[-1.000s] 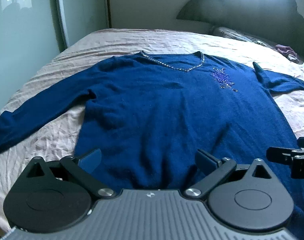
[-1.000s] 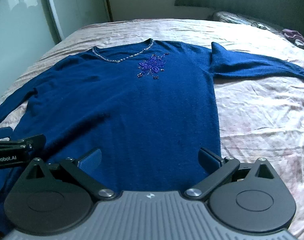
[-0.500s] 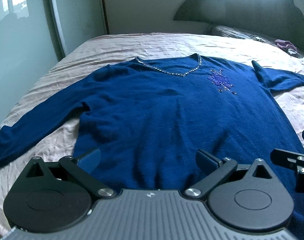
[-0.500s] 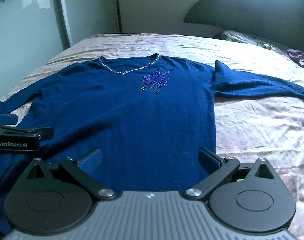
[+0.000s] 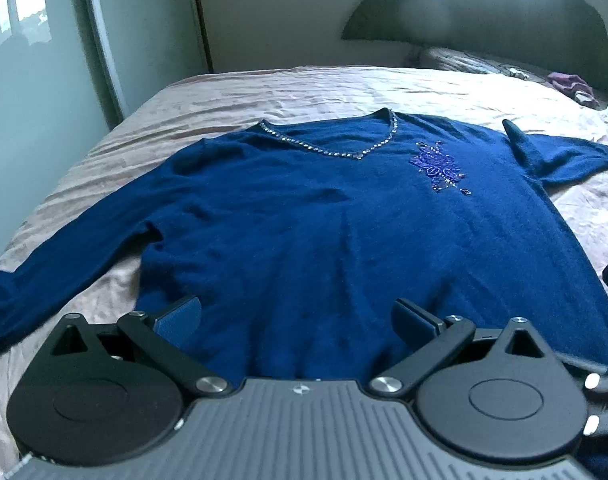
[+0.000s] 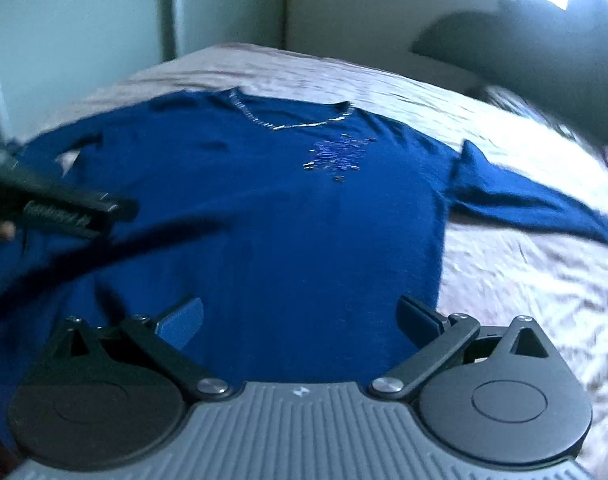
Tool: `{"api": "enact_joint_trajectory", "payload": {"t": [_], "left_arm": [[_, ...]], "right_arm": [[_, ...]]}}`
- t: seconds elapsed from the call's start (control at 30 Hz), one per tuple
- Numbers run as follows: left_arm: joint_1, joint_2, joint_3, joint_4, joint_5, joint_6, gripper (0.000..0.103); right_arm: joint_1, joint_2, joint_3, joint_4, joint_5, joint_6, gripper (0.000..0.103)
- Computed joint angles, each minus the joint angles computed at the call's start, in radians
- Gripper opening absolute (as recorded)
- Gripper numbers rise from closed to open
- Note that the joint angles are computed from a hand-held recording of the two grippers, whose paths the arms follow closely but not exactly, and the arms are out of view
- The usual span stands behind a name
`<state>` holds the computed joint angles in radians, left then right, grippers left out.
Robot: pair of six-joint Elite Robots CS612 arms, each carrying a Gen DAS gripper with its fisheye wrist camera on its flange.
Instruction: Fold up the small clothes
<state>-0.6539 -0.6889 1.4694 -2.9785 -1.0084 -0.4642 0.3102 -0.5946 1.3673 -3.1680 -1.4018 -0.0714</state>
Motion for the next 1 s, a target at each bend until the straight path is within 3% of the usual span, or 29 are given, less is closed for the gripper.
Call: {"api": "enact_joint_trajectory", "payload": {"t": [0.13,0.27,0.37,0.47,0.53,0.6,0.7,0.77,0.9,1.0], "left_arm": [[0.001,0.014,-0.029,0.015,-0.003,0.021,0.103],[0.002,0.031,-0.065,0.032,-0.002,0.044,0.103],[0.004,0.049,-0.092,0.022,-0.009,0.061,0.103],[0.005,0.073,-0.127,0.010,-0.020,0.081,0.103],[0.004,0.089,-0.144,-0.004,-0.027,0.097,0.103],[0.003,0.106,-0.160,-0.024,-0.036,0.116,0.103],[0.001,0.125,-0.179,-0.037,-0.040,0.130,0.103],[0.003,0.132,-0.184,-0.049,-0.059,0.135,0.103],[0.007,0.143,-0.194,-0.063,-0.087,0.144,0.103],[0.010,0.151,-0.202,-0.063,-0.102,0.136,0.103]], "right_arm": [[-0.011,0.004,-0.005,-0.036,0.012,0.061,0.103],[-0.022,0.012,-0.015,-0.098,-0.043,0.112,0.103],[-0.020,0.026,-0.035,-0.135,-0.150,0.129,0.103],[-0.008,0.053,-0.075,-0.152,-0.324,0.076,0.103],[-0.013,0.073,-0.098,-0.177,-0.379,0.052,0.103],[-0.032,0.081,-0.111,-0.165,-0.362,0.087,0.103],[-0.084,0.089,-0.130,-0.094,-0.214,0.252,0.103],[-0.115,0.094,-0.125,-0.108,-0.144,0.356,0.103],[-0.158,0.132,-0.147,-0.195,-0.135,0.542,0.103],[-0.187,0.156,-0.179,-0.162,-0.121,0.613,0.103]]}}
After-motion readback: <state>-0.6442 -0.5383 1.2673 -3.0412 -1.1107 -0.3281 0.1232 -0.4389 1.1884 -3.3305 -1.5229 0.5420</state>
